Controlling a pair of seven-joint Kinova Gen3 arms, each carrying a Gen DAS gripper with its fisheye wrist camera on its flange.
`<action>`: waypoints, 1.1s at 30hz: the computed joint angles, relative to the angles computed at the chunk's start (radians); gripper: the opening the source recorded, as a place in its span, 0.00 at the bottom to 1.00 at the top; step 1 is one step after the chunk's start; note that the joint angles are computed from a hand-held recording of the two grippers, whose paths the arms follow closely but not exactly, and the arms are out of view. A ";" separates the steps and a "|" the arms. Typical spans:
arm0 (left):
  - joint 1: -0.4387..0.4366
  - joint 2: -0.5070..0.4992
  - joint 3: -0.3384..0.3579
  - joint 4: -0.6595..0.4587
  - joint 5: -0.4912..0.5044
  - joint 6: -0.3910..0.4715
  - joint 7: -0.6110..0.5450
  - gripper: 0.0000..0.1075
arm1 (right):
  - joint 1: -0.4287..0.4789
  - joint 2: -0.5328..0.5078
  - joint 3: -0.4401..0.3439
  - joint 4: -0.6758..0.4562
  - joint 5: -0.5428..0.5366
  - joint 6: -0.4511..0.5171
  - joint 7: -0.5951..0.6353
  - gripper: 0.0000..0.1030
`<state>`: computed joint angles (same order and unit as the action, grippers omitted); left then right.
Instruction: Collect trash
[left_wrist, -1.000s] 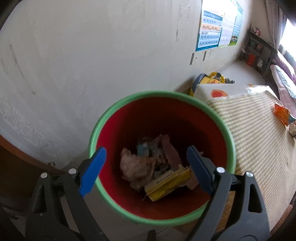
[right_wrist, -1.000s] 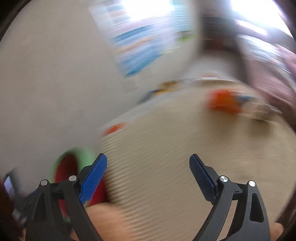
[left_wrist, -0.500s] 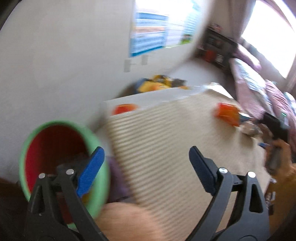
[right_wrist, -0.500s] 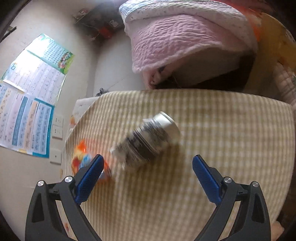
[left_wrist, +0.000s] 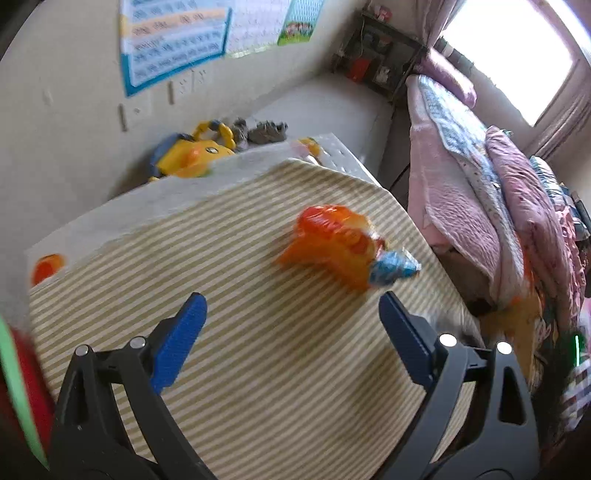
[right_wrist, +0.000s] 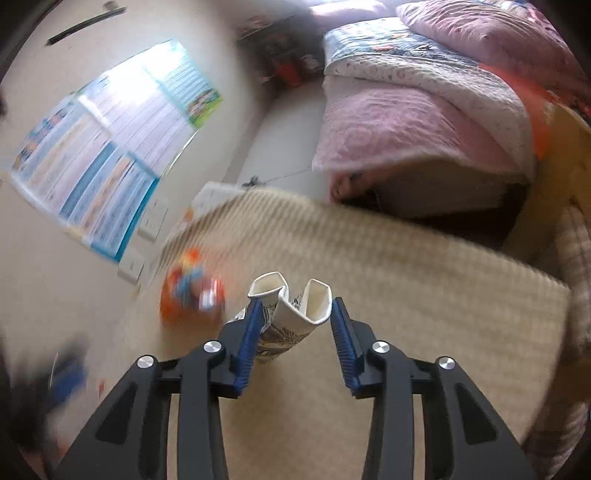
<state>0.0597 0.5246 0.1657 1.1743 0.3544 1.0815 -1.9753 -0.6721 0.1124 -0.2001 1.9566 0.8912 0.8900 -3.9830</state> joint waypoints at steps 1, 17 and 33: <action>0.039 0.025 -0.012 -0.033 -0.023 0.008 0.041 0.85 | -0.031 -0.003 -0.001 0.013 0.011 0.003 -0.041 0.35; 0.244 0.147 -0.040 -0.165 -0.258 -0.008 0.344 0.51 | -0.194 0.030 -0.101 0.060 0.088 0.083 -0.285 0.69; -0.053 -0.120 0.028 0.174 -0.061 -0.014 -0.220 0.28 | -0.045 0.032 -0.054 0.012 -0.068 -0.114 0.148 0.86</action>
<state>0.0063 0.4049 0.1933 1.3486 0.2932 1.0679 -2.1951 -0.7173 0.1442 -0.2544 1.9688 0.8234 0.7765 -3.8355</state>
